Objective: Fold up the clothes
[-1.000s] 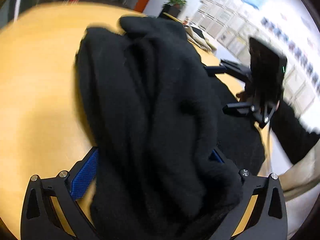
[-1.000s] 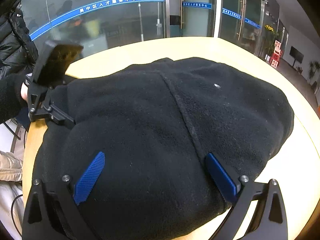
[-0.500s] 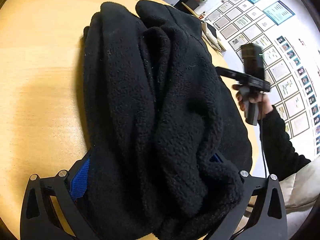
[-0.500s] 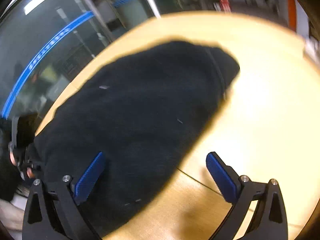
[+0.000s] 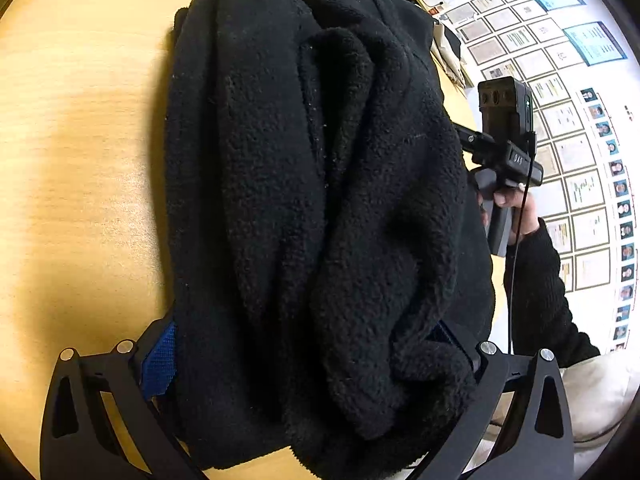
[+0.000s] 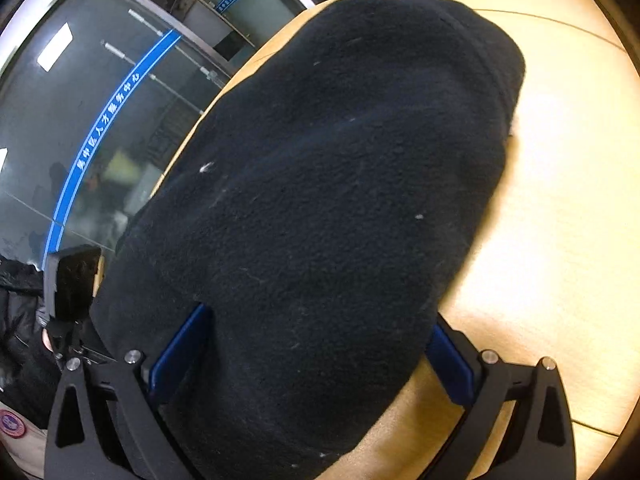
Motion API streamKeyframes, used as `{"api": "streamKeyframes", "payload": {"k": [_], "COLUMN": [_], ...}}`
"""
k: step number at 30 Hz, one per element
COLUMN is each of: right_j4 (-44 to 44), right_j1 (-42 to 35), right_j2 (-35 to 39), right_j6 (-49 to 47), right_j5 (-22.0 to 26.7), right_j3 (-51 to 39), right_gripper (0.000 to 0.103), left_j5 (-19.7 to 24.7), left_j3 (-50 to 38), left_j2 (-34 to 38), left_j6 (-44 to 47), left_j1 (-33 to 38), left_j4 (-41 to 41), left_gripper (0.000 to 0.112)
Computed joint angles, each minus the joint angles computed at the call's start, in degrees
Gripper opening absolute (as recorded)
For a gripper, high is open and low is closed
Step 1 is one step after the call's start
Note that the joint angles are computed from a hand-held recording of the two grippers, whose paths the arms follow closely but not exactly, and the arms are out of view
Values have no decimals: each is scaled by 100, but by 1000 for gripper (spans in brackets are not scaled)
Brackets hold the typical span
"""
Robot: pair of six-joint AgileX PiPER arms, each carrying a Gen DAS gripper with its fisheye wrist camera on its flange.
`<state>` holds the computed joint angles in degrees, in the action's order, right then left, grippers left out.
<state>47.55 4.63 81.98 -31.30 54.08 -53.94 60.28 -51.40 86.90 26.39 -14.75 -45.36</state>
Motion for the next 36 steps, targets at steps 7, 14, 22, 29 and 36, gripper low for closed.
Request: {"api": "streamKeyframes", "payload": {"k": [7, 14, 22, 29, 36], "right_j4": [-582, -2407, -1529, -391, -831], "right_j1": [575, 1587, 612, -538, -778], "right_j2": [-598, -1475, -644, 1498, 2471], "right_j6": [572, 2439, 1213, 196, 24], "right_j5": [-651, -1331, -1154, -555, -954], "right_j3": [351, 211, -1567, -3566, -3236], "right_gripper": [73, 42, 41, 43, 50], "left_j5": [278, 515, 582, 388, 275], "left_j3": [359, 245, -1312, -3509, -3812], "left_j2": [-389, -1095, -497, 1608, 2598], "left_j6": [442, 517, 693, 127, 158], "left_j1": [417, 865, 1313, 1253, 1243], "left_j4": [-459, -749, -1067, -663, -497], "left_gripper": [76, 56, 56, 58, 70]}}
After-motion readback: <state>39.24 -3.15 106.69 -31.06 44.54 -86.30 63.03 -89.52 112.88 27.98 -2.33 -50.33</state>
